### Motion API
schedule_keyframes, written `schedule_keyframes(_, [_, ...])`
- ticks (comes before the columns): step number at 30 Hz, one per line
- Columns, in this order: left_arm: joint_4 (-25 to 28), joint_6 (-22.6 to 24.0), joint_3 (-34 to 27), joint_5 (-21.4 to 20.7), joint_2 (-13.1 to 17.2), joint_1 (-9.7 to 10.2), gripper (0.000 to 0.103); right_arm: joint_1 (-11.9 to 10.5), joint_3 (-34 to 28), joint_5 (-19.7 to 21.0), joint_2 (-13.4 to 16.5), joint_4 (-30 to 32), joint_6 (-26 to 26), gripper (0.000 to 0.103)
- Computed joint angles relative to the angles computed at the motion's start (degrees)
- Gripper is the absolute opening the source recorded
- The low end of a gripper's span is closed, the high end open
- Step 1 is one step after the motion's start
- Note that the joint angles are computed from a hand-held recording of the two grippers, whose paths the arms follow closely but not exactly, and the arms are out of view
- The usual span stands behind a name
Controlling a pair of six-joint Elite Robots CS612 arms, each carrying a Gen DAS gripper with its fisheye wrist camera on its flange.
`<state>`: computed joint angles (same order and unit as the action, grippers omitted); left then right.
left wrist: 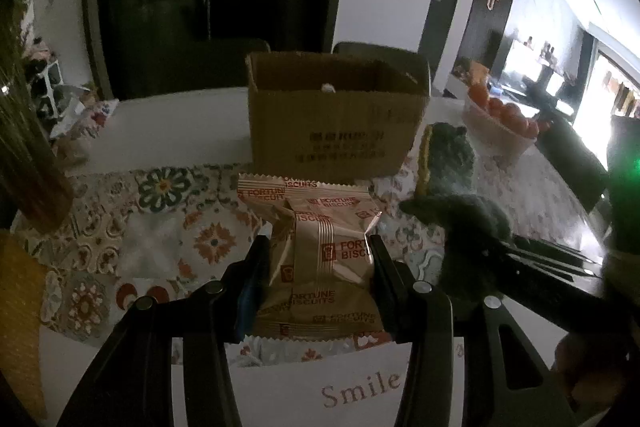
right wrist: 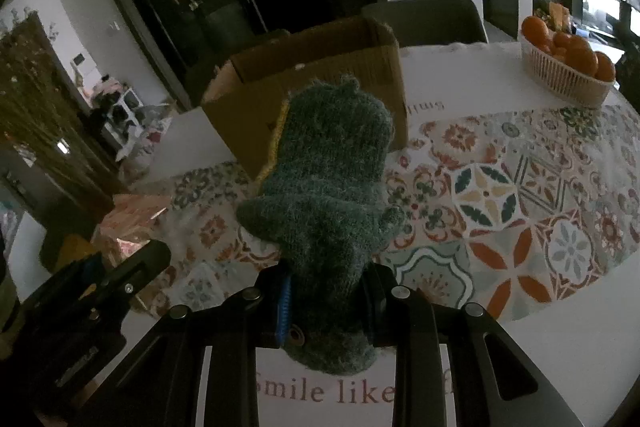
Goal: Organize soft objects
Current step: 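Lift and carry the tan packet with the left tool while the right tool carries the mitten to the box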
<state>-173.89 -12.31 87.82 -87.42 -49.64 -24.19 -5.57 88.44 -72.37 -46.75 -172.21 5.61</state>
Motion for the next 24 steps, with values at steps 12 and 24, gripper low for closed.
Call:
schedule_keyframes(12, [-3.1,-0.3,-1.6,3.8,-0.2,-0.86,0.048,-1.1,-0.9,3.4,-1.2,-0.9,-0.9,0.028])
schedule_keyframes(24, [-2.0,-0.9,-5.5,3.9,0.4,-0.60,0.048,-1.7,-5.0,7.2,-0.4,0.7,0.2,0.028])
